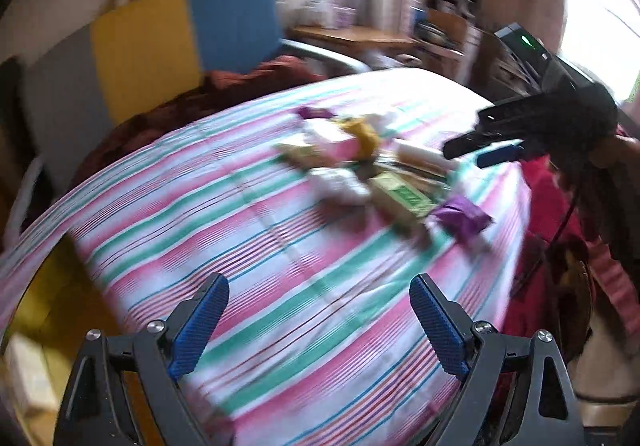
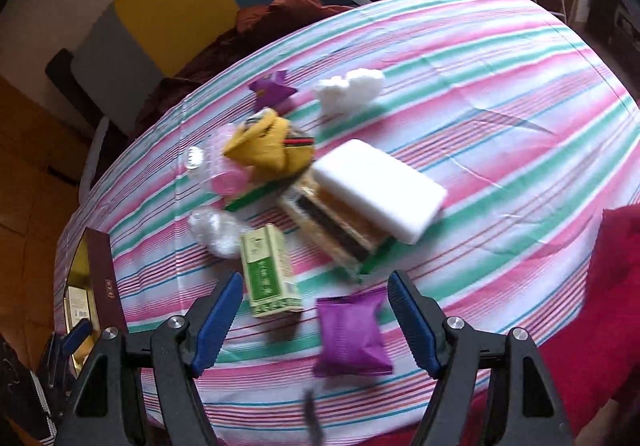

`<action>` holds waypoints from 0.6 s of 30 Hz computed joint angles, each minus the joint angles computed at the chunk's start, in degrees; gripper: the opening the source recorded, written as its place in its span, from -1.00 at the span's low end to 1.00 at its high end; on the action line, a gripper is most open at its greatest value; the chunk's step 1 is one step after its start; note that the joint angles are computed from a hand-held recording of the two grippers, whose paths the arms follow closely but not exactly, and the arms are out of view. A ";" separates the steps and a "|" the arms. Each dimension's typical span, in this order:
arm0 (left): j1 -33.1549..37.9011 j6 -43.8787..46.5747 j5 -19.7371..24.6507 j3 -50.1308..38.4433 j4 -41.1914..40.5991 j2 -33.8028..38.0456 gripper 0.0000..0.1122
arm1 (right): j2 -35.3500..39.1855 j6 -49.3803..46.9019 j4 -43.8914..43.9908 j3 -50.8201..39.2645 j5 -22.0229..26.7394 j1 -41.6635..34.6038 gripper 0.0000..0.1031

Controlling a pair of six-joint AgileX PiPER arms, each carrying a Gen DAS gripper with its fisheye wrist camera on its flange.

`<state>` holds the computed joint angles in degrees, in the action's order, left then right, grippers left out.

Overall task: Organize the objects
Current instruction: 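Grasp the green essential-oil box with the left gripper while the right gripper grasps the purple packet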

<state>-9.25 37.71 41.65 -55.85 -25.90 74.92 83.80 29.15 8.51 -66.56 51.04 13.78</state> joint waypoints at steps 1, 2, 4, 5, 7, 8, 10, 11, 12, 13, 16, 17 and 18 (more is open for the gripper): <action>-1.56 0.36 0.24 -1.41 -0.51 2.04 0.59 | -0.49 -0.91 0.97 0.86 -0.49 -1.06 0.48; -2.84 0.59 0.53 -2.76 -0.78 3.69 0.58 | -0.60 -1.43 1.66 1.58 -1.26 -1.61 0.48; -6.09 0.61 0.15 -5.61 0.05 7.28 0.52 | -1.07 -3.11 3.79 2.98 -2.68 -3.16 0.48; -6.86 1.59 0.07 -6.49 -0.31 8.23 0.52 | -1.17 -3.72 4.51 3.44 -3.20 -3.58 0.48; -8.60 7.67 -0.42 -8.95 -2.73 10.92 0.53 | -1.15 -5.16 6.36 4.32 -4.32 -4.38 0.48; -9.51 9.70 -0.96 -10.31 -2.55 12.46 0.54 | -1.09 -6.49 7.98 4.87 -4.94 -5.06 0.48; -11.07 11.83 0.33 -14.03 -1.01 16.06 0.57 | -1.26 -8.29 10.05 5.51 -5.89 -5.79 0.48; -11.78 12.38 1.25 -15.89 -0.22 17.81 0.59 | -1.32 -9.07 11.00 5.84 -6.37 -6.16 0.48; -12.77 12.66 1.62 -17.83 1.04 19.79 0.59 | -1.33 -9.90 12.04 6.13 -6.69 -6.54 0.48; -13.52 13.05 1.95 -19.33 2.00 21.46 0.60 | -1.21 -11.09 13.39 6.37 -6.92 -7.03 0.48; -15.31 13.24 3.71 -24.16 4.67 26.39 0.60 | -0.99 -14.08 16.94 7.08 -7.68 -8.36 0.48; -15.65 13.41 4.67 -25.84 5.09 27.89 0.60 | -0.82 -15.01 18.00 7.17 -7.75 -8.68 0.48; -16.07 14.11 5.99 -27.83 5.44 29.64 0.61 | -0.65 -15.67 18.70 7.16 -7.72 -8.88 0.48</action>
<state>-25.32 51.83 47.64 -83.67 -20.47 104.55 83.16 13.47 27.22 -59.39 43.32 4.90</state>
